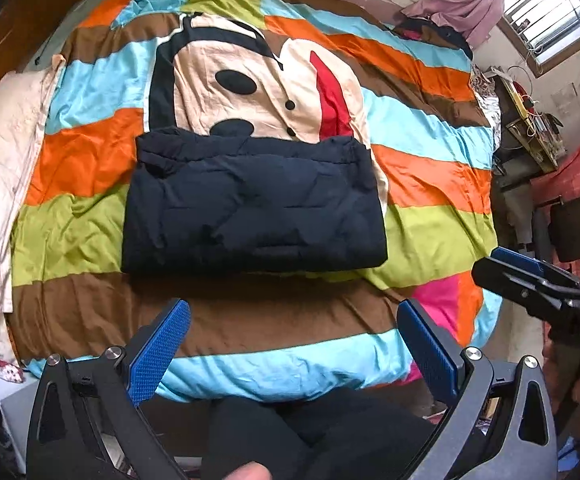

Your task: Fold large clothes

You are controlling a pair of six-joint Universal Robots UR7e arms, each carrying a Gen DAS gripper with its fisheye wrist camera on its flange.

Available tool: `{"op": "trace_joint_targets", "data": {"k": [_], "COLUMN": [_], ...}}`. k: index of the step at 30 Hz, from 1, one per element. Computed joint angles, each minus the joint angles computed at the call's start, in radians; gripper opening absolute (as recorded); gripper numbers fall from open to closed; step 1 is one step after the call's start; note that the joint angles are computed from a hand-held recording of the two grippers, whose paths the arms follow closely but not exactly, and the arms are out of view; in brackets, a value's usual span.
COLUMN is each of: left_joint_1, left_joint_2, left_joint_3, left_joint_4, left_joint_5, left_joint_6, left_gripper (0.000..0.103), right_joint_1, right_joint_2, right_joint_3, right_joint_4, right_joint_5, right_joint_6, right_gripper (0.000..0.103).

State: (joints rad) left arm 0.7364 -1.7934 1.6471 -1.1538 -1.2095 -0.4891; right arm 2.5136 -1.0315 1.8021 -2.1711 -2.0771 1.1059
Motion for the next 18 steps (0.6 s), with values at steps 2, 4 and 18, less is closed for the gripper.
{"op": "trace_joint_targets", "data": {"k": [2,4,18], "left_joint_1": [-0.013,-0.023,-0.005], "left_joint_2": [0.004,0.007,0.025], "left_joint_3": [-0.007,-0.010,-0.037], "left_joint_4": [0.019,0.029,0.052], "left_joint_5": [0.035,0.065,0.103], "left_joint_6": [-0.007,-0.007,-0.004], "left_gripper": [0.101,0.101,0.101], "right_joint_1": [0.000,-0.001,-0.005], "right_joint_2": [0.003,0.009,0.034], "right_joint_3": [-0.002,-0.006,-0.022], "right_joint_4": [-0.002,-0.005,-0.015], "right_joint_5": [0.007,0.012,0.029], "right_joint_6": [0.000,0.002,-0.001], "right_gripper": [0.093,0.093,0.093]}}
